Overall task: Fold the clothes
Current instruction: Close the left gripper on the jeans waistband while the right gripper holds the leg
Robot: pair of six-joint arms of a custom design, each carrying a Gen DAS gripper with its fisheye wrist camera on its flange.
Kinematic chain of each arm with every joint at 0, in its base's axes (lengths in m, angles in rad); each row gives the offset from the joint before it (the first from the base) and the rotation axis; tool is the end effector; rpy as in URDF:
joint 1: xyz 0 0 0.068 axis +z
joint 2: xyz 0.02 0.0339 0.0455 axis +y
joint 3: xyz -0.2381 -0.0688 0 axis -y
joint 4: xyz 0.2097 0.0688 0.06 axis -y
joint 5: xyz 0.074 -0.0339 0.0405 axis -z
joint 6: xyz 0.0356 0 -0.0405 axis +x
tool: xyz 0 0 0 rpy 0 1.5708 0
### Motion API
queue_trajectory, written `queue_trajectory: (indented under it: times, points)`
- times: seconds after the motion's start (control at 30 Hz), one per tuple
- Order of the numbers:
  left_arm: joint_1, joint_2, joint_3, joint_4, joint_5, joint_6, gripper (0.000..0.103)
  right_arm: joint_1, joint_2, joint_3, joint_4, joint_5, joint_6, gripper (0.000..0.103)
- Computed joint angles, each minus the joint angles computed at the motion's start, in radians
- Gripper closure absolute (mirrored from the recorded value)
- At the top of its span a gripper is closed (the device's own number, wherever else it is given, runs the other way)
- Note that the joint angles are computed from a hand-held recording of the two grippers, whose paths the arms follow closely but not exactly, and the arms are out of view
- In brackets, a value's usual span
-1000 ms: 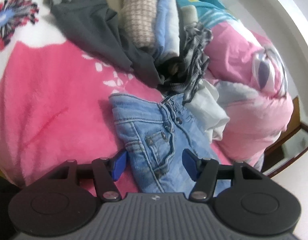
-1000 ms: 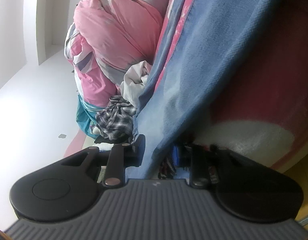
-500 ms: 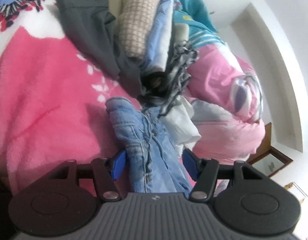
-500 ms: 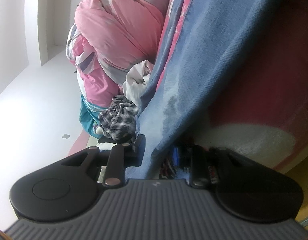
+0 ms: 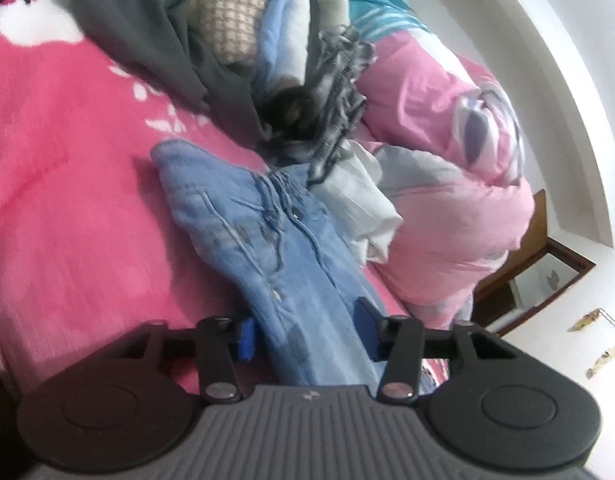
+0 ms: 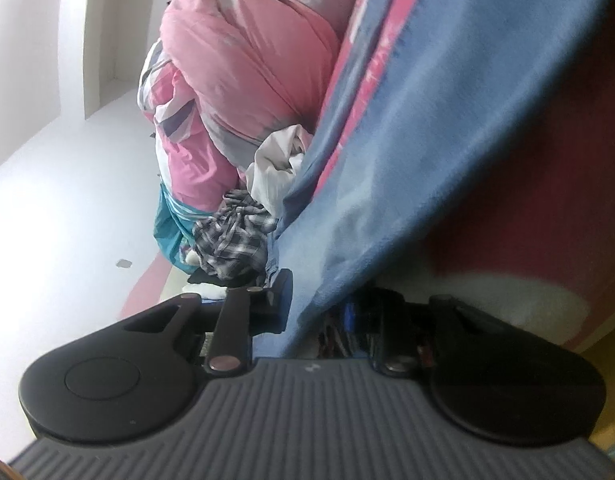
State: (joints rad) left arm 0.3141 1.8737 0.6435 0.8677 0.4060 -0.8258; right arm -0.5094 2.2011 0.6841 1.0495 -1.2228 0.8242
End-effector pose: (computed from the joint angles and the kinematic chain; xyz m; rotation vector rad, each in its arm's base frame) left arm 0.3062 0.0847 0.1253 -0.8200 1.7936 -0.7299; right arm 0.2856 -0.1212 0.0609 0.5056 1.9040 1.4268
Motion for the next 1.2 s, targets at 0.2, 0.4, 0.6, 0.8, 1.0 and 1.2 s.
queue_trajectory:
  times: [0.2,0.4,0.6,0.8,1.0,1.2]
  points:
    - [0.018,-0.024,0.028,-0.103,-0.053,0.027,0.090,0.016,-0.075,0.035,-0.196,0.066,-0.148,0.099]
    - [-0.042,-0.120,0.040,-0.150,-0.136,0.147,0.093,0.026,-0.168,0.048,-0.218,0.115,-0.199,0.100]
    - [-0.103,-0.134,0.176,-0.227,-0.165,0.214,0.093,0.043,-0.221,0.135,-0.166,0.179,-0.153,0.100]
    - [-0.156,-0.026,0.442,-0.379,-0.195,0.223,0.093,0.080,-0.166,0.362,-0.256,0.247,-0.100,0.100]
    - [-0.191,0.169,0.804,-0.597,-0.225,0.252,0.093,0.124,-0.058,0.661,-0.462,0.301,-0.112,0.100]
    - [-0.215,0.429,1.241,-0.850,-0.247,0.274,0.092,0.164,0.152,1.055,-0.723,0.343,-0.127,0.101]
